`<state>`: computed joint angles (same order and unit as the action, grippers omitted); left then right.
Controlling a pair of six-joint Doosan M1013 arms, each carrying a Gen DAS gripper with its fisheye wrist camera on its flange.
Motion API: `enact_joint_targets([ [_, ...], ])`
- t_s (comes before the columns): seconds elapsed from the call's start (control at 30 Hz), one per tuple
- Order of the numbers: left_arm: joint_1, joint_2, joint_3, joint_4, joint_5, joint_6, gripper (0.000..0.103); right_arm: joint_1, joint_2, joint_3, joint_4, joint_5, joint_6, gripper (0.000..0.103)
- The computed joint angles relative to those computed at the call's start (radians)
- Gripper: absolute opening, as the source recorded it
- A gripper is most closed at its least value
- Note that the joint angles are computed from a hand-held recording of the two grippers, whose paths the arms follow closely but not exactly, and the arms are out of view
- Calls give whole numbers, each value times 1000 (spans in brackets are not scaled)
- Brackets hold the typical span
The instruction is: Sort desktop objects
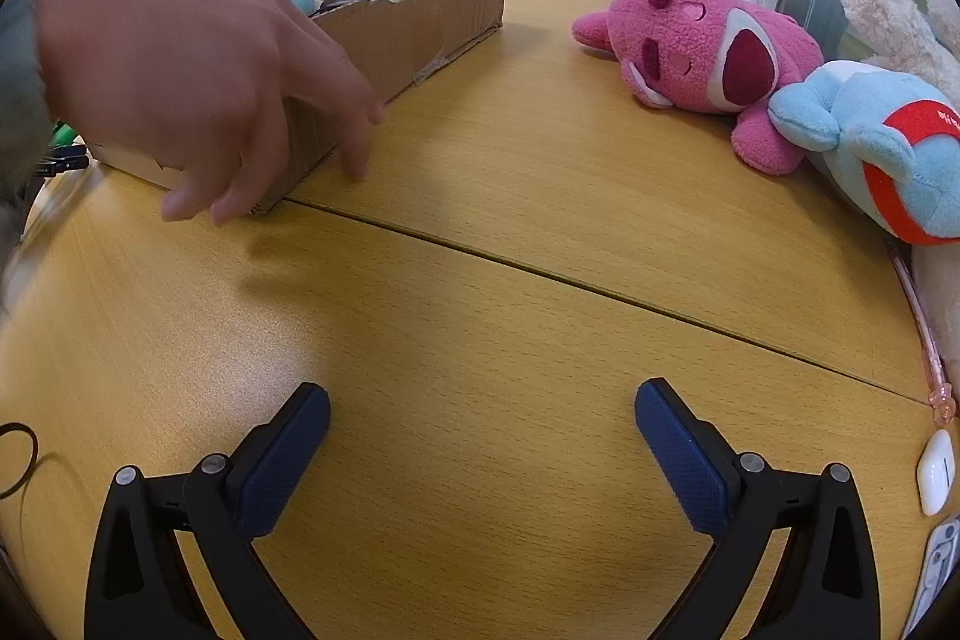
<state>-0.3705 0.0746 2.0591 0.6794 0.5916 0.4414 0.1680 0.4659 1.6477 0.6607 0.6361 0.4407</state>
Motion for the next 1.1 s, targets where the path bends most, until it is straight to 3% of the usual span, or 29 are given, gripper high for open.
enact_joint_targets([
  [0.3,-1,4,-3,3,1,-3,103,-1,5,37,36,-32,-45,103],
  [1.1,-7,6,-8,6,7,-12,103,-9,3,33,26,-19,-44,103],
])
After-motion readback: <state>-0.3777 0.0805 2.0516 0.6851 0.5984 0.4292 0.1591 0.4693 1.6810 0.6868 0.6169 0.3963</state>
